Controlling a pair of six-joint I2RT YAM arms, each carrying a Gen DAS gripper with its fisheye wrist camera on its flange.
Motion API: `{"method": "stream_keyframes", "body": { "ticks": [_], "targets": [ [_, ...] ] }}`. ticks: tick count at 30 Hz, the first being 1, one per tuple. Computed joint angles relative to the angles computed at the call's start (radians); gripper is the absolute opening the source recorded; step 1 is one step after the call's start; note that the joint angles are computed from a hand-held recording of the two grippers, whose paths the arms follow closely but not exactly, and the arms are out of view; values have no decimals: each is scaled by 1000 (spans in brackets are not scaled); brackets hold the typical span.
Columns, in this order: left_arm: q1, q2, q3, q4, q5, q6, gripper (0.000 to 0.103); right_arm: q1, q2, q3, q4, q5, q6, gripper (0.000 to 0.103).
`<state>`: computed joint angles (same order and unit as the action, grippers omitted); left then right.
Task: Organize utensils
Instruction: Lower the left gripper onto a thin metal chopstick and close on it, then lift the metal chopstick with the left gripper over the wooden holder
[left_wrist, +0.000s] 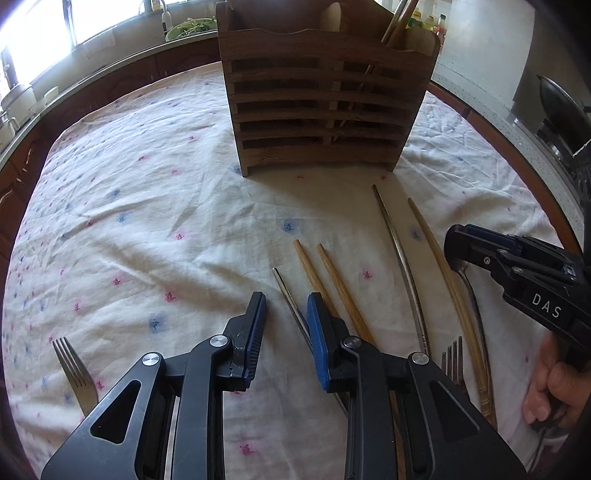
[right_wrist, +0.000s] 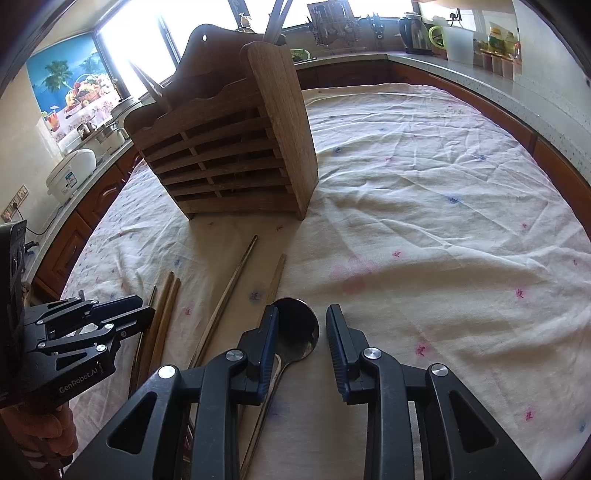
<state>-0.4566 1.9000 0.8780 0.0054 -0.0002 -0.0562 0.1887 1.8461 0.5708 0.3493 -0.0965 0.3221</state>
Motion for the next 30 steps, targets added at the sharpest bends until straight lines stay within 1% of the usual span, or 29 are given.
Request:
{"method": "stream_keyframes", "body": {
  "ticks": [2,3,4,5,7,9,10,11,16,19,25,27,28,29,30],
  "targets": [
    [1,6,3,11,-2,11,22,7,3,8,-9,11,-6,26],
    [-8,7,-1,21,-18,20,21,12,5,14,-15,19,-11,23],
    [-15,8,-4,29,-30,28,16,17,7,20,-21,26,-17,16],
    [-20,8,-8,38,-30,32,10,19,9,24,-23,25,-21,13],
    [-26,10,-3,35,-43,30,7,21,5,21,-17,15,-26,6],
    [-13,-3,-12,34,-23,23,4,19,-16,7,-12,4,-21,3],
    [-3,-12,-22,40,-7,18,1,16,-30,0,-14,0,-17,3],
    [9,-30,-37,44,9,16,0,12,-49,-12,-13,-2,-14,3],
    [40,-134,-131,68,63,13,0,-13,-164,-76,-18,-21,-6,2],
    [44,-154,-133,32,90,36,0,-19,-235,-99,-41,-15,-8,3],
    [-12,-78,-69,-11,-19,55,1,-15,-323,-133,-71,-3,1,3],
    [-40,-58,-61,5,-52,80,2,-13,-346,-146,-74,-5,7,3],
    [-49,-49,-52,5,-60,90,2,-14,-354,-152,-75,-8,9,3],
    [-48,-21,-14,-42,-35,94,1,-15,-360,-156,-76,-8,11,3],
    [-51,-18,-18,-14,-36,99,1,-17,-363,-158,-76,-7,12,3]
  ]
}}
